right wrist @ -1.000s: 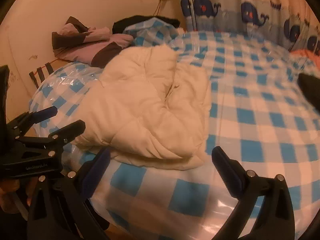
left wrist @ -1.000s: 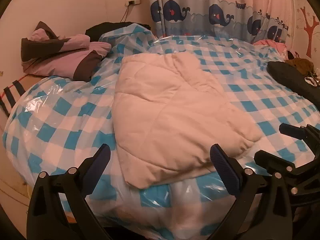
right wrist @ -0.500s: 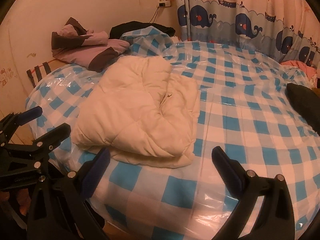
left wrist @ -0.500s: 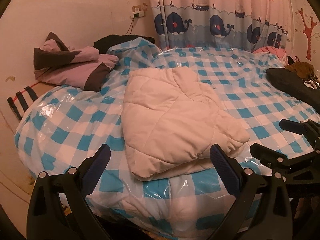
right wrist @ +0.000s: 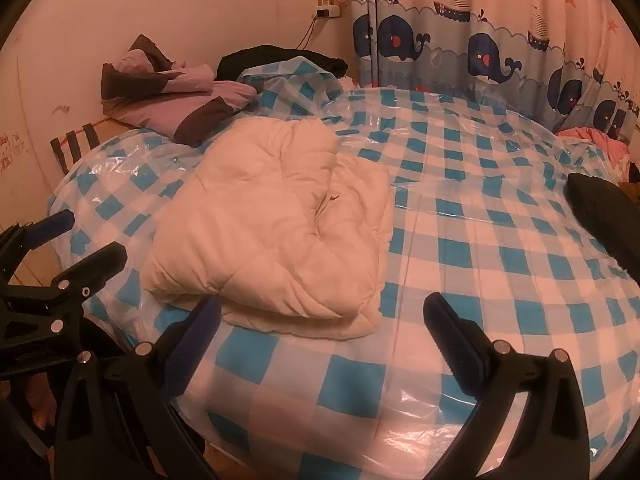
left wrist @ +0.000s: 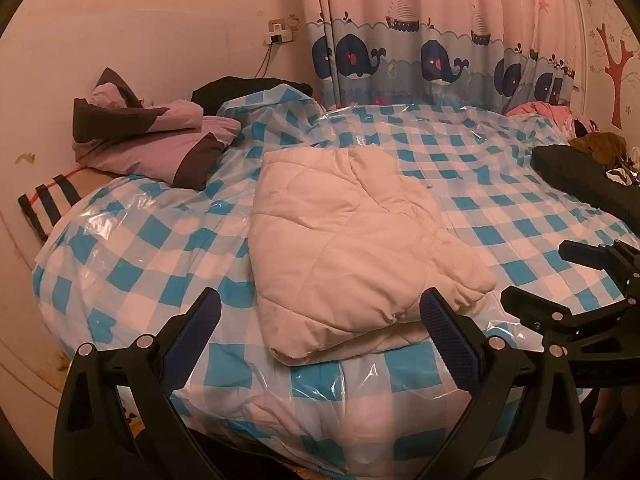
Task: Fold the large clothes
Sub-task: 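Release the folded cream jacket and pull both tools back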
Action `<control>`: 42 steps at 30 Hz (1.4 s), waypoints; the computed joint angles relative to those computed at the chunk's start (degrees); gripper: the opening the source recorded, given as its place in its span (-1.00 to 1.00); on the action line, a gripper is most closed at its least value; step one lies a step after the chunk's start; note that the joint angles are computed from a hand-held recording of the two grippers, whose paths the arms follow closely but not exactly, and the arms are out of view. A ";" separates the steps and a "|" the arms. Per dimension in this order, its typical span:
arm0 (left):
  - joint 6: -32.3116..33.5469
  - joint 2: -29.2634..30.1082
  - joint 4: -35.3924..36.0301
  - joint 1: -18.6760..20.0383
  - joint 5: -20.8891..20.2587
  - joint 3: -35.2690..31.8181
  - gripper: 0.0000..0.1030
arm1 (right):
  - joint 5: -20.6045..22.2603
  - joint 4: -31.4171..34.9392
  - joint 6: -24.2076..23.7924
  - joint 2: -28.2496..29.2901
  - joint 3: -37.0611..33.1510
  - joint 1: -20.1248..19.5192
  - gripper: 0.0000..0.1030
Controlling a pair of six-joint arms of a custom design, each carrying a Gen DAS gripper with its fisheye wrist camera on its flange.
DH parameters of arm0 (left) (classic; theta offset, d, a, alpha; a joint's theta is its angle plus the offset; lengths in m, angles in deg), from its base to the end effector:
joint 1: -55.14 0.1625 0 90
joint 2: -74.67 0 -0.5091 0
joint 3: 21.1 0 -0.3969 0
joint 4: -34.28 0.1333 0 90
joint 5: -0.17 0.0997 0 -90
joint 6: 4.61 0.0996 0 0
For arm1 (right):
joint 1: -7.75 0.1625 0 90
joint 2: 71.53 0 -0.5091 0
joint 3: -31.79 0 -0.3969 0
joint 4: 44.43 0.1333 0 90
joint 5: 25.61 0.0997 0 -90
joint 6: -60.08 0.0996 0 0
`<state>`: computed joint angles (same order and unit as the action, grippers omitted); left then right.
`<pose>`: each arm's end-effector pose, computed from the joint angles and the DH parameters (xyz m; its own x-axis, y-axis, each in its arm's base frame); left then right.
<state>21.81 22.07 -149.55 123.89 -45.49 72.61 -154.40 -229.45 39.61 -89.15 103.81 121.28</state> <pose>-0.0738 -0.7496 0.3422 -0.6798 0.0192 -0.7332 0.5829 0.6208 -0.5242 0.4014 -0.7441 -0.0001 -0.7161 -0.1846 0.6732 -0.5908 0.6739 -0.4436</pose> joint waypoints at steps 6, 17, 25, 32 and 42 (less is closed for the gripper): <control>-0.04 0.00 0.10 0.09 -0.04 -0.12 0.87 | -0.20 0.06 -0.07 0.07 -0.11 0.05 0.90; -0.22 -0.01 0.27 0.09 0.02 -0.24 0.87 | -0.24 0.09 -0.56 -0.13 -0.12 -0.03 0.90; -0.25 -0.01 0.35 0.15 -0.03 -0.31 0.87 | -0.34 0.45 -0.81 -0.58 -0.06 -0.32 0.90; -0.36 0.09 -0.07 0.07 0.36 -0.29 0.87 | -0.13 1.16 -0.73 -0.93 -0.02 -0.50 0.90; -0.26 0.08 -0.02 0.22 0.20 -0.50 0.87 | -0.36 1.14 -0.75 -0.58 -0.36 -0.32 0.90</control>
<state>21.55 22.16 -149.57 124.10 -45.30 72.12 -154.76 -228.31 38.85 -89.73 103.44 120.96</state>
